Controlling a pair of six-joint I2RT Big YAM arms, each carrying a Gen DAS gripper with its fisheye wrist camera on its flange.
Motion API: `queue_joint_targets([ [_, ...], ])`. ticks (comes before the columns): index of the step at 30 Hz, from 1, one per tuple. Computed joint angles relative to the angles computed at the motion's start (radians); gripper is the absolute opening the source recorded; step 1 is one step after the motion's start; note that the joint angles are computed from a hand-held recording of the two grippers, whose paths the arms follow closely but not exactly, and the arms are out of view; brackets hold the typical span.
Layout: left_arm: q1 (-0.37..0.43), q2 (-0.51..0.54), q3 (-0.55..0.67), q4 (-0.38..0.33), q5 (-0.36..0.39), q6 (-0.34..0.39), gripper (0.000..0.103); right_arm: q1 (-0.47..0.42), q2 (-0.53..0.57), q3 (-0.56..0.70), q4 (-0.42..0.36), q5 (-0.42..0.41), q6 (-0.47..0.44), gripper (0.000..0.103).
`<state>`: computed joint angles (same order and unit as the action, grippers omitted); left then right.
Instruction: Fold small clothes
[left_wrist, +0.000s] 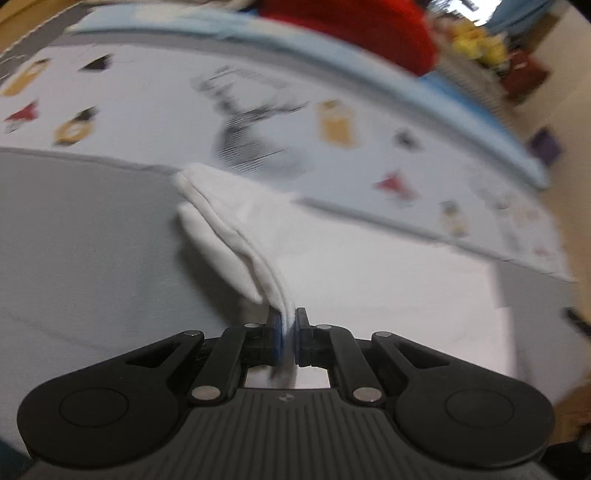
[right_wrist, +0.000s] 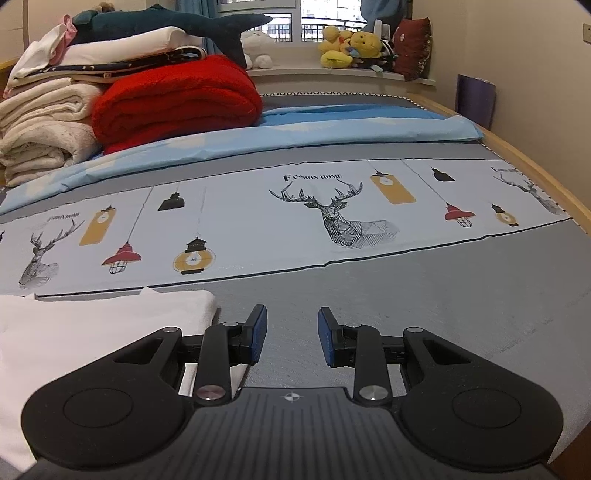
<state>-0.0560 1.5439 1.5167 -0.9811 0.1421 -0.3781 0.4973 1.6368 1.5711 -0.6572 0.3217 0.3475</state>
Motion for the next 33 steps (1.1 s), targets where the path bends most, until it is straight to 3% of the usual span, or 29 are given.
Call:
queue_joint_targets([
  [5,-0.084,0.025,0.05,0.084,0.133,-0.083,0.006,-0.011,-0.011,-0.013,0.012,-0.011,0.015,0.031],
  [11,-0.23,0.13,0.163,0.129,0.123,-0.148,0.007,-0.018,-0.016,-0.022,0.008,-0.009,0.032,0.031],
  [13,-0.261,0.165,0.189,0.163,0.176,-0.175,0.008,-0.019,-0.016,-0.022,0.007,-0.007,0.033,0.031],
  [15,-0.273,0.177,0.193,0.205,0.234,-0.189,0.024,-0.022,-0.013,-0.018,0.005,-0.009,0.035,0.031],
  [17,-0.281,0.168,0.184,0.233,0.22,-0.173,0.03,-0.023,-0.01,-0.014,0.002,-0.011,0.033,0.031],
  [26,-0.196,0.127,0.149,0.112,0.116,-0.166,0.03,-0.016,0.02,0.02,0.0,-0.034,0.046,0.031],
  [33,-0.133,0.063,0.097,0.02,0.057,-0.056,0.03,0.019,0.077,0.092,-0.005,-0.13,0.093,0.031],
])
